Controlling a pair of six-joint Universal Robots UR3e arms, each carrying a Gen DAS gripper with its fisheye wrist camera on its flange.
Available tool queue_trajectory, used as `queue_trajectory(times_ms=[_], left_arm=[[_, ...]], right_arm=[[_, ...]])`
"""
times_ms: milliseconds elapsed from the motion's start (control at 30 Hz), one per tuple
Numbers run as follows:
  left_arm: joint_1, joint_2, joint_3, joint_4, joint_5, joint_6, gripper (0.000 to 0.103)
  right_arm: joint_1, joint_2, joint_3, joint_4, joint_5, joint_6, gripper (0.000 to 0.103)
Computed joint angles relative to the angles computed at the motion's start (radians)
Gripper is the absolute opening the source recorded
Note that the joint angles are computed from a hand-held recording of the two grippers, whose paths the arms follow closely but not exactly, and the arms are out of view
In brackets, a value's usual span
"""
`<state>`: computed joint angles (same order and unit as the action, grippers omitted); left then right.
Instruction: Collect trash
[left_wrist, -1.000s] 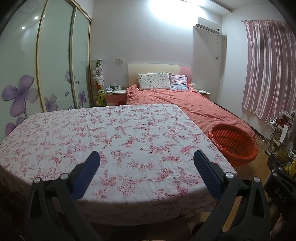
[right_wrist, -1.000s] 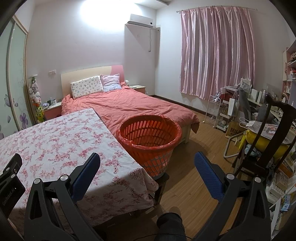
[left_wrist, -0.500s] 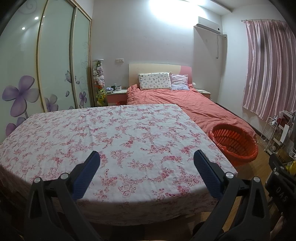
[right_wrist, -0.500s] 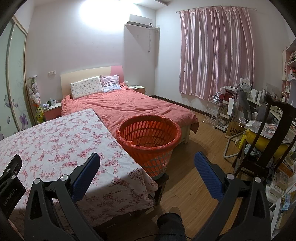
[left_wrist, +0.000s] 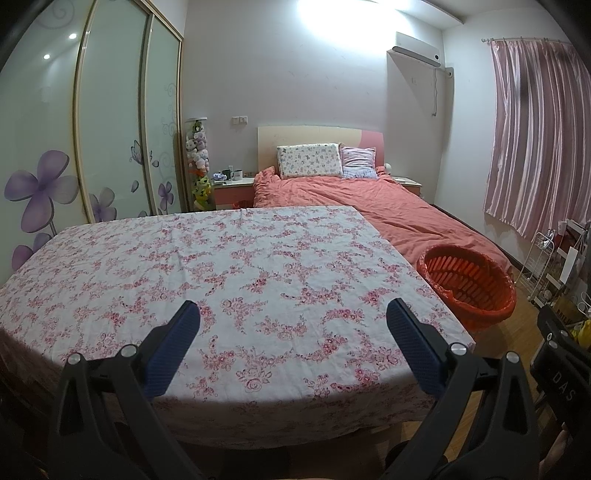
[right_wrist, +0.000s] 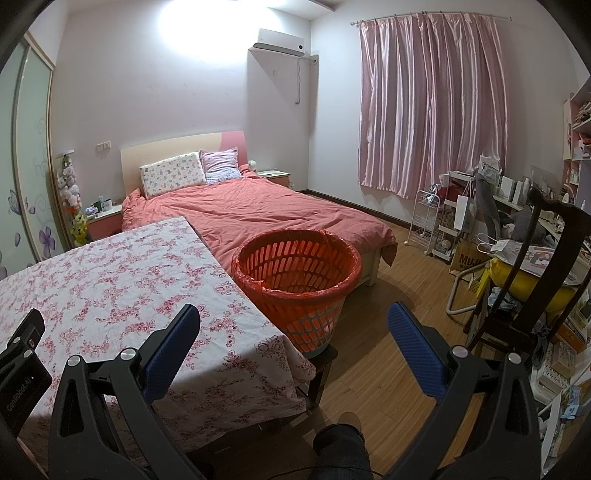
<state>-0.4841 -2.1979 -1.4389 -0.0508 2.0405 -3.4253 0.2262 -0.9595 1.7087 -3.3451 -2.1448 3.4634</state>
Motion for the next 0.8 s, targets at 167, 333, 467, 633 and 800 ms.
queue_trajectory(times_ms=[167, 333, 467, 633, 800], left_arm=[[0.004, 0.010, -0.022, 0.009, -0.004, 0.000, 0.099], [0.004, 0.009, -0.021, 0.008, -0.005, 0.001, 0.099], [0.004, 0.011, -0.024, 0.010, -0.004, 0.001, 0.099], [0.004, 0.009, -0.019, 0.006, -0.004, 0.001, 0.099], [0.004, 0.009, -0.019, 0.006, -0.004, 0.001, 0.099]], right_arm=[[-0.001, 0.000, 0.001, -0.002, 0.000, 0.000, 0.101], [-0.002, -0.003, 0.001, 0.001, 0.001, 0.000, 0.101], [-0.002, -0.004, 0.002, -0.001, 0.002, 0.000, 0.101], [-0.003, -0.003, 0.004, -0.004, 0.003, -0.002, 0.101], [-0.004, -0.003, 0.005, -0.004, 0.004, -0.001, 0.101]])
